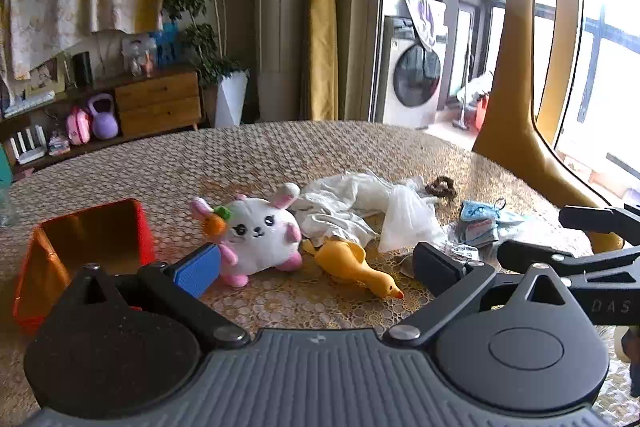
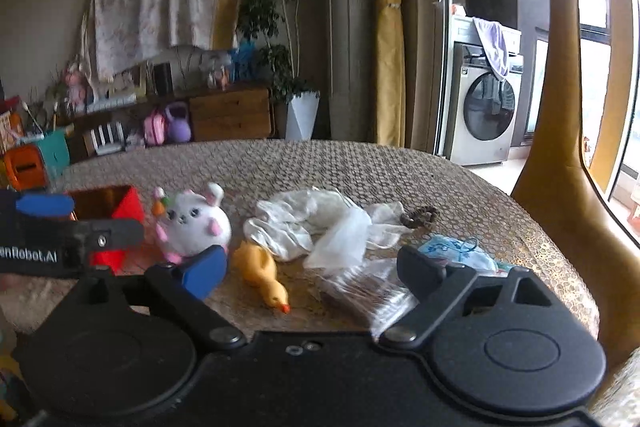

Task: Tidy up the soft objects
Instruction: 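Close the left gripper on the yellow duck while the right grips the cotton swab bag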

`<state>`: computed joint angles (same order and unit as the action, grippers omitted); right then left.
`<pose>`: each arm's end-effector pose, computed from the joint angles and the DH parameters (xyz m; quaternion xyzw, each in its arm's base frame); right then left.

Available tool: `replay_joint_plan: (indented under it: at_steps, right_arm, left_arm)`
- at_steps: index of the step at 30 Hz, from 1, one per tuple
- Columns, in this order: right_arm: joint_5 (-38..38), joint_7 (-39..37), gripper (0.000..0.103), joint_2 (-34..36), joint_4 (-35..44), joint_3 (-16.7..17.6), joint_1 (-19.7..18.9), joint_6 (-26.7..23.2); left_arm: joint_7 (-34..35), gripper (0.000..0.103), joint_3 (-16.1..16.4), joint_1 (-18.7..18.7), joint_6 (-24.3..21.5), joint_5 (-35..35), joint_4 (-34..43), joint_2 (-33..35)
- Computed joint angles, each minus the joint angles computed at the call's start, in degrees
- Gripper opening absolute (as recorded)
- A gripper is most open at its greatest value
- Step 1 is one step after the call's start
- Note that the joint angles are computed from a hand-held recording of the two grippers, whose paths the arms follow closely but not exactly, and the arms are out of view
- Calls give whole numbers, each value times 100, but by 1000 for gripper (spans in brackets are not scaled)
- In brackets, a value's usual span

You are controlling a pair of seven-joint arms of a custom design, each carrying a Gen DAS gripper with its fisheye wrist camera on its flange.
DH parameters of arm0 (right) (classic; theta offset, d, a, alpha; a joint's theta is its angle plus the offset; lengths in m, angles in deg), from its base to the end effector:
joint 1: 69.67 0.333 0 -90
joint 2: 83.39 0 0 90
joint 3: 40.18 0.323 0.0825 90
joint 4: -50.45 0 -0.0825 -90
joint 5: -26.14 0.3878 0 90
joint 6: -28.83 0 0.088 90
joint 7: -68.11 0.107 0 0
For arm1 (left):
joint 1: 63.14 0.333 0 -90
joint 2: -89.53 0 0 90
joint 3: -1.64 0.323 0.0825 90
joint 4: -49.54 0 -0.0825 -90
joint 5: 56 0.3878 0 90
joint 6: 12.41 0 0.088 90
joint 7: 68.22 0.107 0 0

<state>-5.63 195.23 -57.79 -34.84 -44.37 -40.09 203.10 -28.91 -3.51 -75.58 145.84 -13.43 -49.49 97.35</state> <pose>0.6425 0.3631 0.5468 -0.6911 0.4879 -0.2919 0.4463 0.6178 -0.2217 0.6004 -0.6241 0.6140 -0.3490 0.3343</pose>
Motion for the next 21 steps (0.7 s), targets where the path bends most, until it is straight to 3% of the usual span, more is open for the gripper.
replay_joint_plan:
  at_steps: [2, 9, 14, 21]
  right_arm:
    - [330, -689, 91, 108, 124, 521, -440, -189]
    - [1612, -2906, 87, 712, 895, 1637, -1287, -1045]
    - [2207, -3714, 82, 1412, 1973, 1705, -1306, -1858]
    - [2705, -4303, 80, 2482, 3752, 1323, -998, -2926]
  left_arm:
    - [316, 103, -56, 19, -99, -322, 254, 238]
    - [1161, 103, 35, -209, -650, -1310, 1234, 1136]
    - [1215, 103, 240, -421, -1269, -1854, 2057, 1778]
    - [1318, 102, 484, -706, -2282, -1947, 3590, 2810]
